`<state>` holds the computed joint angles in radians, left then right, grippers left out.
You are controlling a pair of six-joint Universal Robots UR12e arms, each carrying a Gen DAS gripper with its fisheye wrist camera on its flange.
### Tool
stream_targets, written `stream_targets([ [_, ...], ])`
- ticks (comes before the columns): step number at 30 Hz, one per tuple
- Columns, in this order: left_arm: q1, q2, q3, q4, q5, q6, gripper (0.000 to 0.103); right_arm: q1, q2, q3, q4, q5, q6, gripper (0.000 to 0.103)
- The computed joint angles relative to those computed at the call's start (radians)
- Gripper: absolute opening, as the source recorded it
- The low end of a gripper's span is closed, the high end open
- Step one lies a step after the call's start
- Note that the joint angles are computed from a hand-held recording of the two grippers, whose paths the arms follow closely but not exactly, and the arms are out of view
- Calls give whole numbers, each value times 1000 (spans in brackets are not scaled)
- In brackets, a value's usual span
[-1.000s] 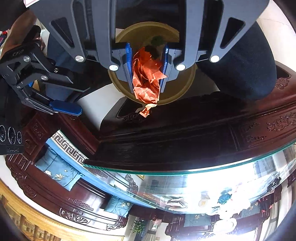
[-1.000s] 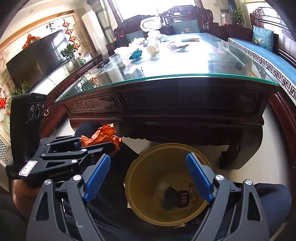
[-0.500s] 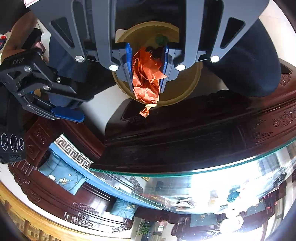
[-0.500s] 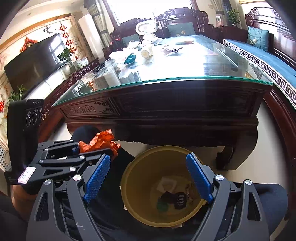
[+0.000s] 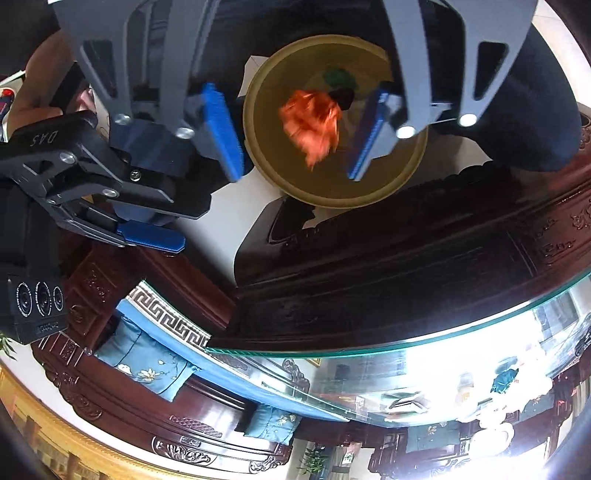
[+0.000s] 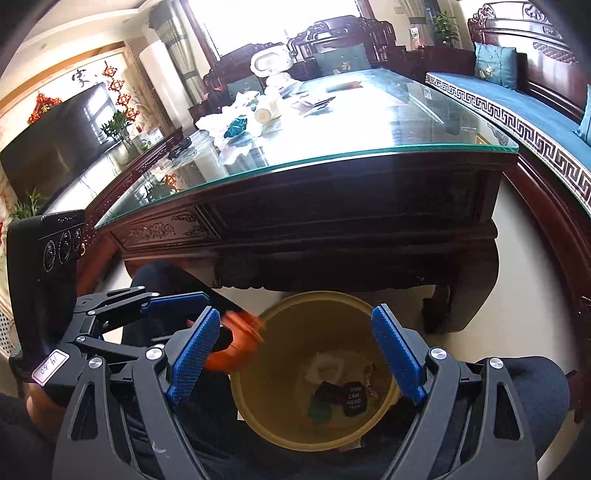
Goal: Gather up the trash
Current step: 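Open the left tool to drop the orange paper into the yellow bin, then move both tools back toward the table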
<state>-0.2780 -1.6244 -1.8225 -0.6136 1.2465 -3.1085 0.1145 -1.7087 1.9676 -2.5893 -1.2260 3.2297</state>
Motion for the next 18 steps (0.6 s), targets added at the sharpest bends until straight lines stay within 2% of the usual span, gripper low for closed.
stream_targets([
  [10,-7,-8,13,-1,21,10,61,-6,4,-4,3,10,1,82],
  [18,8,-8,12,12,38,-13,60,-7,12,-12,10,20,-10,82],
])
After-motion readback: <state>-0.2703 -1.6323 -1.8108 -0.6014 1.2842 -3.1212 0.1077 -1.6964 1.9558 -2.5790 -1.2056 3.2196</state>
